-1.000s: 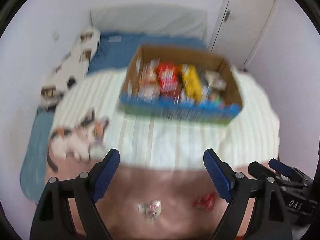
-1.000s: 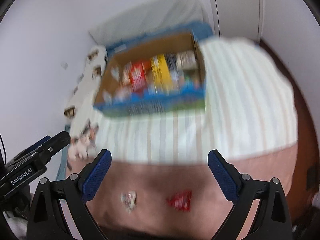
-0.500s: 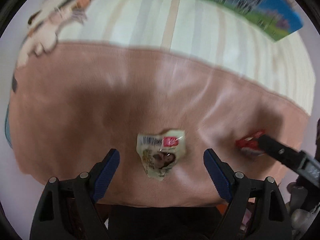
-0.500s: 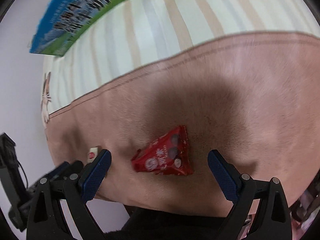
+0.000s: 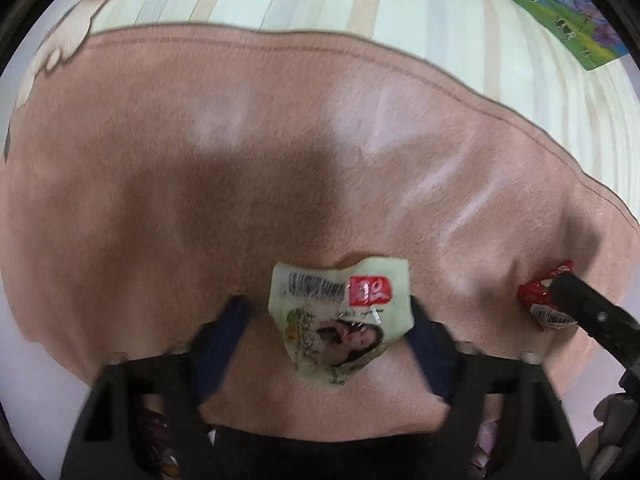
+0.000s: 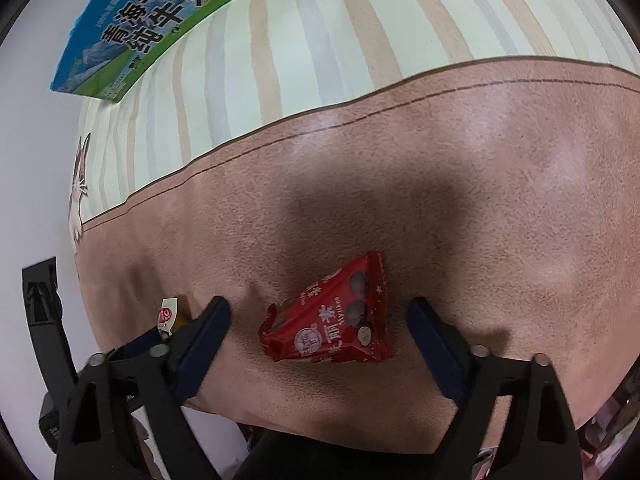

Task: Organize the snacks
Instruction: 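Grasp the red wrapper with the right tool while the left tool grasps the small white wrapper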

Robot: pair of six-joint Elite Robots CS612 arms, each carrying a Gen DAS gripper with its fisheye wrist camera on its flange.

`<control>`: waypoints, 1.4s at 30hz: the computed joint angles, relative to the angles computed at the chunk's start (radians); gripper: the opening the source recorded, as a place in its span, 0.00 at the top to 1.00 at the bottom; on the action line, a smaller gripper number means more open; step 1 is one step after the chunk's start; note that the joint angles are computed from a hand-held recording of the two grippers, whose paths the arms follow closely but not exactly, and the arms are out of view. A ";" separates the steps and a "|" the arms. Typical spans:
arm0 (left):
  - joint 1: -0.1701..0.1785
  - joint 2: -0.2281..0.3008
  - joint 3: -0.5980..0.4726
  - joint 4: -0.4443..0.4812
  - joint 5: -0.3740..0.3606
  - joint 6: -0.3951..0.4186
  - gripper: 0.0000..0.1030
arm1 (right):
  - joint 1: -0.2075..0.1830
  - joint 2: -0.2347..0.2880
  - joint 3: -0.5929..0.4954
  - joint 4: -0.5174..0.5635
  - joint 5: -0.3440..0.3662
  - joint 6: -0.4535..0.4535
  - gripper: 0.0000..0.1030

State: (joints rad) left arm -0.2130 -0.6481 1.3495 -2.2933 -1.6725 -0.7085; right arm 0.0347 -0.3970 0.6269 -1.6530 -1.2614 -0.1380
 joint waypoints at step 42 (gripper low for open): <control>0.022 0.156 -0.300 0.042 -0.011 0.126 0.20 | 0.015 0.094 -0.172 -0.048 -0.015 0.016 0.37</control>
State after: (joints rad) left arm -0.1906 -0.4919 1.0496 -2.2510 -1.6839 -0.5828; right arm 0.0495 -0.3035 0.4548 -1.7009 -1.2769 -0.1216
